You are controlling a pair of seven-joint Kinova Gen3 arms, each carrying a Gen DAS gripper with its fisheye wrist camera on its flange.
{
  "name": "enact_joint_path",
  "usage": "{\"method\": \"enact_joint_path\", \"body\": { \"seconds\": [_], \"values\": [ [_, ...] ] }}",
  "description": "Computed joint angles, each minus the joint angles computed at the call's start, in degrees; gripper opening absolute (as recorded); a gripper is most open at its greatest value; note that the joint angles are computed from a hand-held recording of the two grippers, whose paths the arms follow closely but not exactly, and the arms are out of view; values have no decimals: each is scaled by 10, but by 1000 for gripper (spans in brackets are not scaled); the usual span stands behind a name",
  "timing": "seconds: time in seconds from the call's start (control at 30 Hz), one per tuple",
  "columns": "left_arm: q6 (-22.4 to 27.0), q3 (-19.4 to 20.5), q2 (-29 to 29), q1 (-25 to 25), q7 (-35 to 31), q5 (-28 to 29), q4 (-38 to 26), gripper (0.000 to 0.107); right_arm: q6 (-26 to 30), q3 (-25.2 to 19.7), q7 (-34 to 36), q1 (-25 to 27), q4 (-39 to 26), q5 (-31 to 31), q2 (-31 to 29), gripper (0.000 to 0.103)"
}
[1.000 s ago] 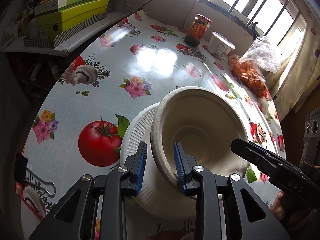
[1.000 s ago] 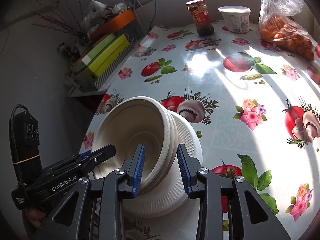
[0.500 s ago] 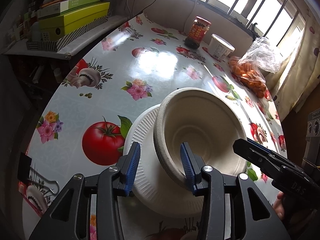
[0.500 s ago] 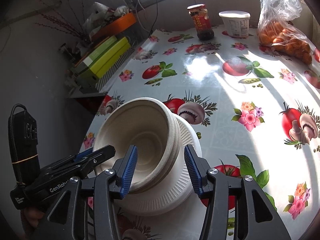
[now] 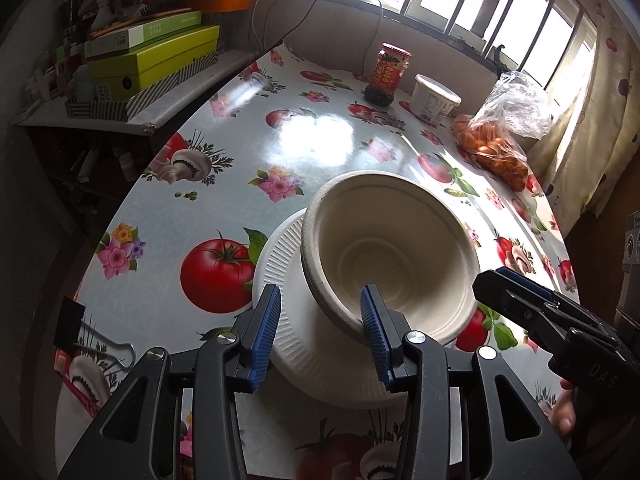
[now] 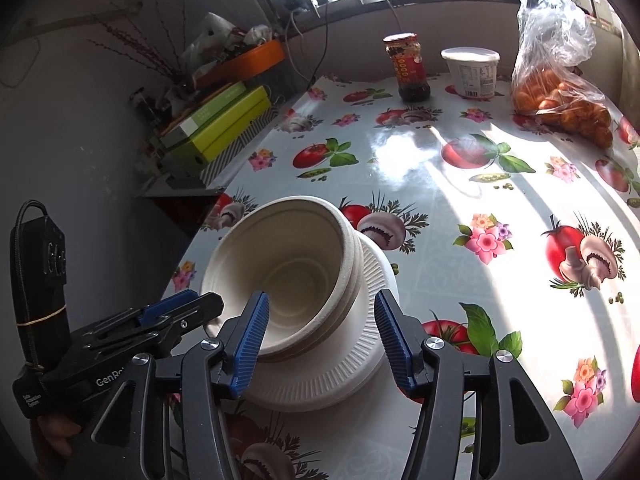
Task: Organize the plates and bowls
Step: 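Open both tools to release the bowls on the plates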
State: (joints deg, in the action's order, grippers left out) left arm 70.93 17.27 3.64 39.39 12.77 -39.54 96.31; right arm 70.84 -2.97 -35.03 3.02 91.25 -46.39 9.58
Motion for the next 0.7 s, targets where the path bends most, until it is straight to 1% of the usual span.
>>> {"method": "enact_joint_path", "body": {
  "seconds": [0.23,0.37,0.57,0.7],
  "values": [
    [51,14,12,33,30,-24,-11,43,-10,11,40,11,34,-13,-29,58],
    [67,16,17,54,51,-33,-11,43,-14,21,68,13,55,-20,-46,59],
    [129,22,36,99,87,-70,-22,43,-8,37,101,18,77,-38,-62,63],
    [138,20,39,116,97,-73,-22,45,-6,47,123,21,94,-44,-73,63]
  ]
}}
